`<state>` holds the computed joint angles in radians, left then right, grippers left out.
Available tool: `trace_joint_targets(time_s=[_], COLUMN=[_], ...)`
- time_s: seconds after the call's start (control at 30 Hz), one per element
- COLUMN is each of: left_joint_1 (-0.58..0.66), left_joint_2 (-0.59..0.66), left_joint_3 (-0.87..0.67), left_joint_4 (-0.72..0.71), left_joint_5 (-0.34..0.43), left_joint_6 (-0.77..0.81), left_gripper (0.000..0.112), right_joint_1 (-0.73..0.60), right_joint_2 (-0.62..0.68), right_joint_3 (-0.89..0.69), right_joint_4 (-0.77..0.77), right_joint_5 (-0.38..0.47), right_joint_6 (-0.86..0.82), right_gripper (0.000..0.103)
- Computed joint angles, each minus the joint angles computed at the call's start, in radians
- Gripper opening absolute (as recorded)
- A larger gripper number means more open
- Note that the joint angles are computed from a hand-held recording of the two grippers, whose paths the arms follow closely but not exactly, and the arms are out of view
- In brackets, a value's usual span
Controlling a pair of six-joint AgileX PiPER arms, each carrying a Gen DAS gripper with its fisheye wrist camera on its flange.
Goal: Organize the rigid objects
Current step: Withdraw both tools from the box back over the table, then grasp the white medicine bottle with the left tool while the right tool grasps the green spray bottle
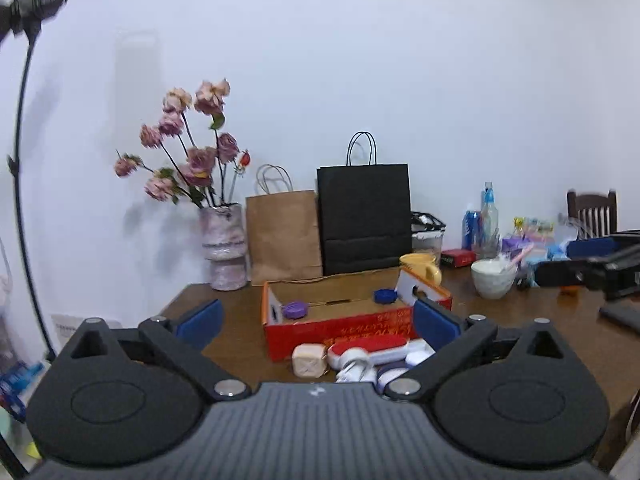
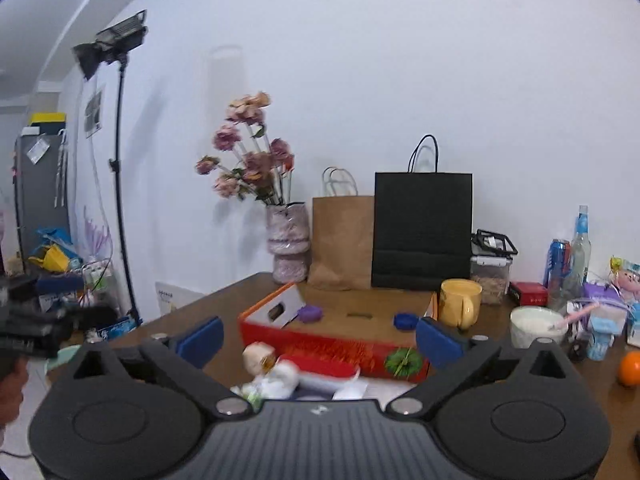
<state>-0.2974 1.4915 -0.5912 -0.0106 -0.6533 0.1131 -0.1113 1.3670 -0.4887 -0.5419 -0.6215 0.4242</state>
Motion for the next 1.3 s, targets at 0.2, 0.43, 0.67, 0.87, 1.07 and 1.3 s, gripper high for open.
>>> trace_joint_targets(time_s=[0.2, 0.43, 0.67, 0.87, 1.07, 1.3], left_joint_1=[0.022, -0.001, 0.02, 0.038, 0.065, 0.068], left_joint_2=[-0.087, -0.088, -0.018, 0.129, 0.279, 0.423], left_joint_3=[0.167, 0.239, 0.227, 0.11, -0.057, -0.282], left_joint_4=[0.101, 0.085, 0.13, 0.151, 0.218, 0.284], left_joint_5=[-0.057, -0.124, -0.126, -0.058, 0.036, 0.174], left_joint_6=[-0.124, -0.115, -0.15, -0.155, -0.219, -0.288], left_gripper=[0.103, 0.103, 0.103, 0.103, 0.1, 0.089], right_joint_1=[-0.003, 0.111, 0.221, 0.276, 0.253, 0.189], right_joint_2=[-0.047, -0.071, -0.004, 0.147, 0.264, 0.399], right_joint_3=[0.242, 0.359, 0.349, 0.266, 0.148, -0.038], right_joint_4=[0.077, 0.328, 0.51, 0.652, 0.624, 0.495], right_joint_5=[-0.133, -0.194, -0.211, -0.237, -0.199, -0.097], right_joint_6=[0.005, -0.192, -0.329, -0.452, -0.469, -0.366], right_gripper=[0.103, 0.103, 0.103, 0.102, 0.096, 0.082])
